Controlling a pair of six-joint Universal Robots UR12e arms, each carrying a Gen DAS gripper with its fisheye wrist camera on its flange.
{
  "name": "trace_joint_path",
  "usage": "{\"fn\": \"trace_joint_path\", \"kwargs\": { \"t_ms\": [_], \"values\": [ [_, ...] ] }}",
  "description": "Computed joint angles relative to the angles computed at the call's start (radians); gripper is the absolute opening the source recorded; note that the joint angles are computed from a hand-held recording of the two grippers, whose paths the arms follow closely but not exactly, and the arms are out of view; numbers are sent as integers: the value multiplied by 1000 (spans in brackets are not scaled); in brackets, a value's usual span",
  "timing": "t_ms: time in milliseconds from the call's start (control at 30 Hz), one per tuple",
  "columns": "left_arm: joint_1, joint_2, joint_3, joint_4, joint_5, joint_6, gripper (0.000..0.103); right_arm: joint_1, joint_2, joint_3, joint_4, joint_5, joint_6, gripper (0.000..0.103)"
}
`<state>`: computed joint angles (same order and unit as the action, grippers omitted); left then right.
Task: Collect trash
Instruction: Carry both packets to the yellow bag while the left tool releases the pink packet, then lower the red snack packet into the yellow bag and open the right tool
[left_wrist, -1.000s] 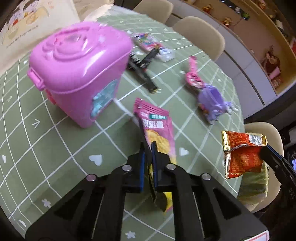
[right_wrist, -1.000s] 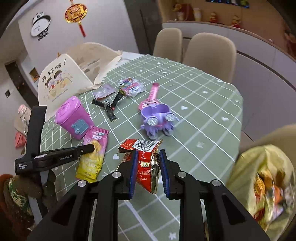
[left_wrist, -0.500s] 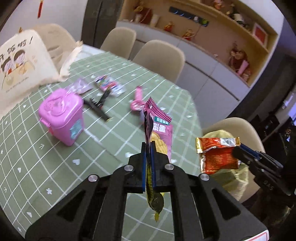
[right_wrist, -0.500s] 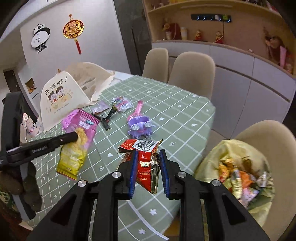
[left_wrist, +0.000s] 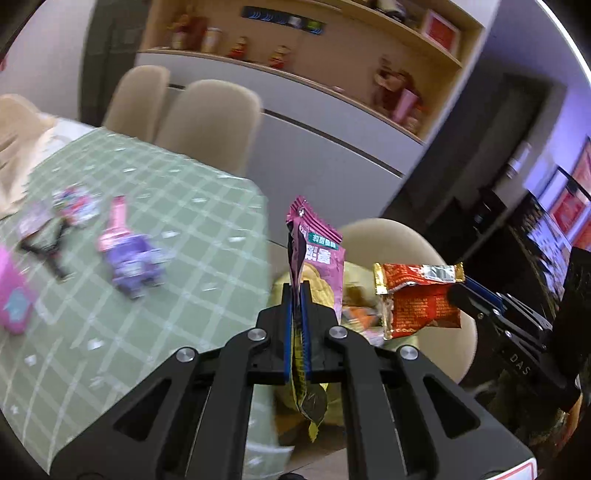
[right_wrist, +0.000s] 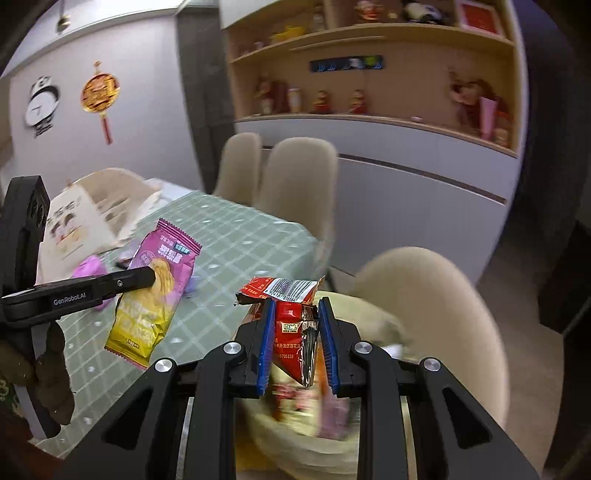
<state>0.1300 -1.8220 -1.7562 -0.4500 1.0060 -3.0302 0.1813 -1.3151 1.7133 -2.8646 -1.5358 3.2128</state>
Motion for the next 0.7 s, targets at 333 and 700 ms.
{"fn": "trace_joint_path", "kwargs": {
  "t_ms": [333,700],
  "values": [
    [-96,-92,85,-92,-65,53,4,-84,-28,64,-17,-34,43,24],
    [-107,-128,100,-126,-48,-4,47,-109,-16,67,-4,20,33,24]
  ]
}}
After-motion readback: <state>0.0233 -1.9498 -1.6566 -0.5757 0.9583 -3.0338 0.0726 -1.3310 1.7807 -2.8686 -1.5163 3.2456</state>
